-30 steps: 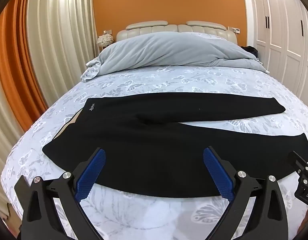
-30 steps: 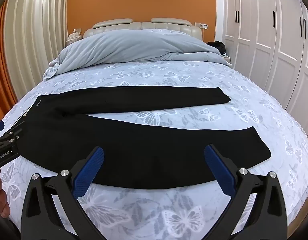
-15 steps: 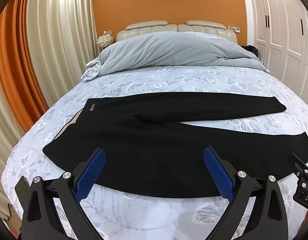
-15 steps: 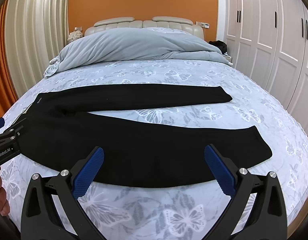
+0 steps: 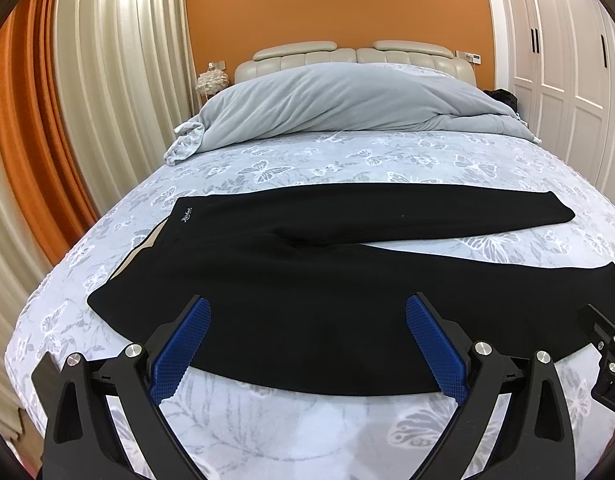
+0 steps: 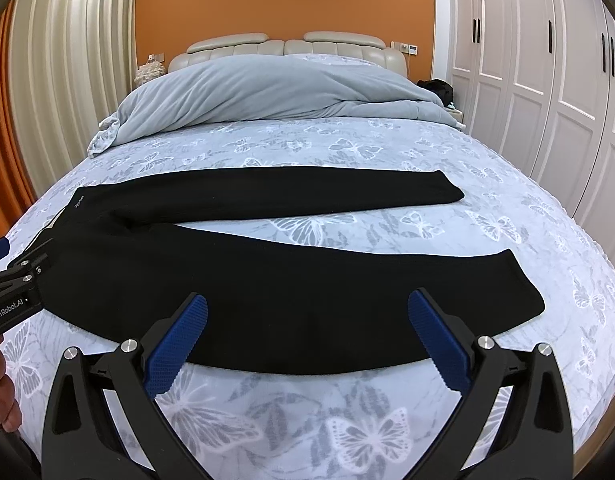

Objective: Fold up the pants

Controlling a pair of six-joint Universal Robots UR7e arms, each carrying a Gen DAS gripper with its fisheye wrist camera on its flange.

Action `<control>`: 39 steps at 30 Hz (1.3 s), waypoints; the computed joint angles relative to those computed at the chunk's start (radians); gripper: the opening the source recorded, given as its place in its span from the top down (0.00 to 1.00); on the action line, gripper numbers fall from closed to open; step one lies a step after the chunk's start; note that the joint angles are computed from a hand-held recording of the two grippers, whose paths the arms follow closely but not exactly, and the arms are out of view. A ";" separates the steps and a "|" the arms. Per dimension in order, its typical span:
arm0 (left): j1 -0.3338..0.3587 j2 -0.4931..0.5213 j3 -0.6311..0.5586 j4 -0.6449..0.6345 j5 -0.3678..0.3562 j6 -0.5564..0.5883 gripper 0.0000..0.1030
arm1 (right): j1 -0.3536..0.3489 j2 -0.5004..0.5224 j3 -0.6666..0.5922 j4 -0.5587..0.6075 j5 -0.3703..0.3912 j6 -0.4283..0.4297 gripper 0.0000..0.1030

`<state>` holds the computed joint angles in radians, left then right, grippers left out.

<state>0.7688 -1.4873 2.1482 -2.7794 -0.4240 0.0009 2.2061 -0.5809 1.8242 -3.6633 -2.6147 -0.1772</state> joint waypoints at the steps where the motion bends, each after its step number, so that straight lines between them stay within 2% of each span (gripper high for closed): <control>1: 0.000 -0.002 0.000 0.002 -0.001 0.001 0.06 | -0.002 -0.001 0.001 -0.002 0.002 -0.002 0.04; 39: 0.010 0.000 0.003 0.000 -0.002 0.012 0.06 | -0.005 0.001 0.004 -0.003 0.006 -0.001 0.04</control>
